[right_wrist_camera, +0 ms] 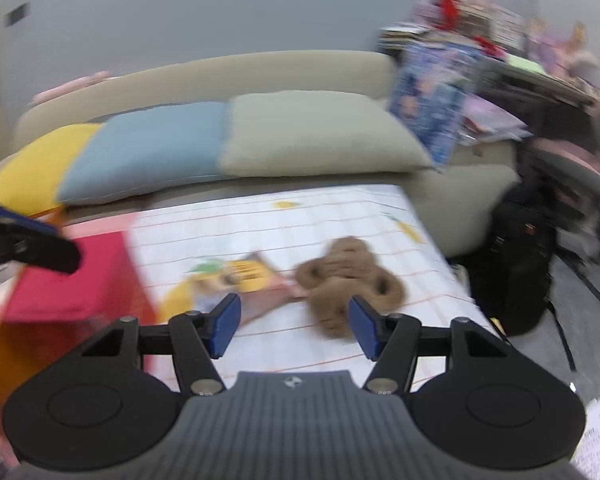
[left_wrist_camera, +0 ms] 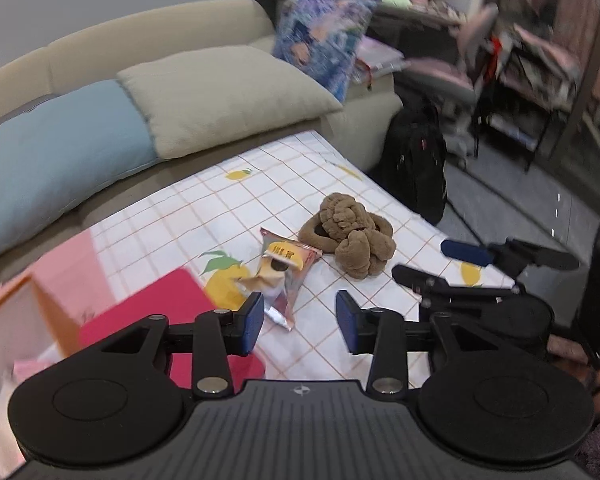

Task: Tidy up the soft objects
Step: 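Move both tools toward the Deegee snack bag and the brown plush toy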

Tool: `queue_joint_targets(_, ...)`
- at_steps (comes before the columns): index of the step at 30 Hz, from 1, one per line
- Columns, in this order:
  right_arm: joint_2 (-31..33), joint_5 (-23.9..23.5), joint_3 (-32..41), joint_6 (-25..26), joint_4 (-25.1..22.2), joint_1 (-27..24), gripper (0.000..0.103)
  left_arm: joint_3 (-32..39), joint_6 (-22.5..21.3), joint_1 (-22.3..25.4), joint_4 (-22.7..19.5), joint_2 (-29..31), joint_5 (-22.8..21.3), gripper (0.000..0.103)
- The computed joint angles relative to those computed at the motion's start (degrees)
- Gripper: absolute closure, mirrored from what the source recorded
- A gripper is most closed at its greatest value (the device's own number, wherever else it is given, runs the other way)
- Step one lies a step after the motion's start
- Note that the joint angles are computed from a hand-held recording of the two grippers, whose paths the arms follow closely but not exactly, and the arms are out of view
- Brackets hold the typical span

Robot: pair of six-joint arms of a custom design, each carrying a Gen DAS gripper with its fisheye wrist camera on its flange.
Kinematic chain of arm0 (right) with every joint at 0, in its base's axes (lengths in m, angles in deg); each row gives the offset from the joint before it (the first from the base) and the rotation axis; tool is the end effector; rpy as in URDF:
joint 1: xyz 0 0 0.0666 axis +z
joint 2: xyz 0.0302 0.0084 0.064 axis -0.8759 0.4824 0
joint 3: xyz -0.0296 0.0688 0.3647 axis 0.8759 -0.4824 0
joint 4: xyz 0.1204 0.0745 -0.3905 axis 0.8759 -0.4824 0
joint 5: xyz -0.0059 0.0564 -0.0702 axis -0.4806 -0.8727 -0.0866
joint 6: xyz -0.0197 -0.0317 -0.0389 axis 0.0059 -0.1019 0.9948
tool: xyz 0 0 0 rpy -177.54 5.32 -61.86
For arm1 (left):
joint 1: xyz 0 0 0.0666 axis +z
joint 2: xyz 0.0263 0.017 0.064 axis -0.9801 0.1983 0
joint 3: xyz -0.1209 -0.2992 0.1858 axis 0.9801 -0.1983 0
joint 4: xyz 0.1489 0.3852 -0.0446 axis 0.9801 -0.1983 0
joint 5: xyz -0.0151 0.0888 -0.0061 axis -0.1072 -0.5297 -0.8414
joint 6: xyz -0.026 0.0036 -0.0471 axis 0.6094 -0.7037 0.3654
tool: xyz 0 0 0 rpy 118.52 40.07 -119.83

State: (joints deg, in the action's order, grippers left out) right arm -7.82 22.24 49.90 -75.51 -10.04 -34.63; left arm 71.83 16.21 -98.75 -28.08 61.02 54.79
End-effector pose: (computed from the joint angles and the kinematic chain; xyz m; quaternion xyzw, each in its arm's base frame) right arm 0.4521 0.2122 0.3285 0.0138 0.8868 0.0310 0.4609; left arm 0.4761 -0.1803 0.4468 0.2235 0.9110 -0.1055 0.3303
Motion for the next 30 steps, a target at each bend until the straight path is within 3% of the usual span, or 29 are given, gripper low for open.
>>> queue_joint_targets(2, 2.13, 0.37, 0.69, -2.29, 0.69, -1.56, 0.04, 2.76, -1.74, -0.71, -1.32, 3.19, -1.34, 0.041)
queue_joint_targets(4, 4.09, 0.16, 1.46, -4.4, 1.19, -2.74, 0.039, 5.37, -3.93, -0.9, -2.75, 6.11, -2.34, 0.037)
queue_joint_targets(6, 5.54, 0.63, 1.8, -5.37, 2.23, -3.36, 0.022, 8.07, -6.03, -1.25, -3.99, 9.19, -3.69, 0.03)
queue_joint_targets(7, 6.46, 0.75, 1.96, -5.22, 3.21, -3.64, 0.021, 9.79, -7.11, -1.4, -5.18, 10.97, -4.2, 0.028)
queue_joint_targets(11, 9.9, -0.4, 3.74, -2.28, 4.36, -4.36, 0.021, 15.71, -11.19, -1.97, -9.84, 17.15, -6.8, 0.028)
queue_joint_targets(19, 15.06, -2.81, 7.33, 1.94, 4.7, -5.24, 0.021, 23.66, -12.56, -2.3, -15.37, 25.35, -9.6, 0.028)
queue_joint_targets(25, 16.63, -5.5, 8.97, -0.31, 2.75, -6.64, 0.024, 27.28, -13.45, -2.89, -18.26, 28.77, -10.44, 0.028)
queue_joint_targets(29, 17.21, -8.9, 9.98, -1.05, 0.37, -7.45, 0.039, 30.63, -13.66, -3.24, -21.31, 31.88, -12.39, 0.028)
queue_joint_targets(30, 17.02, -9.45, 9.84, -1.29, 0.4, -7.64, 0.047, 31.47, -13.38, -3.25, -22.05, 32.6, -12.65, 0.028)
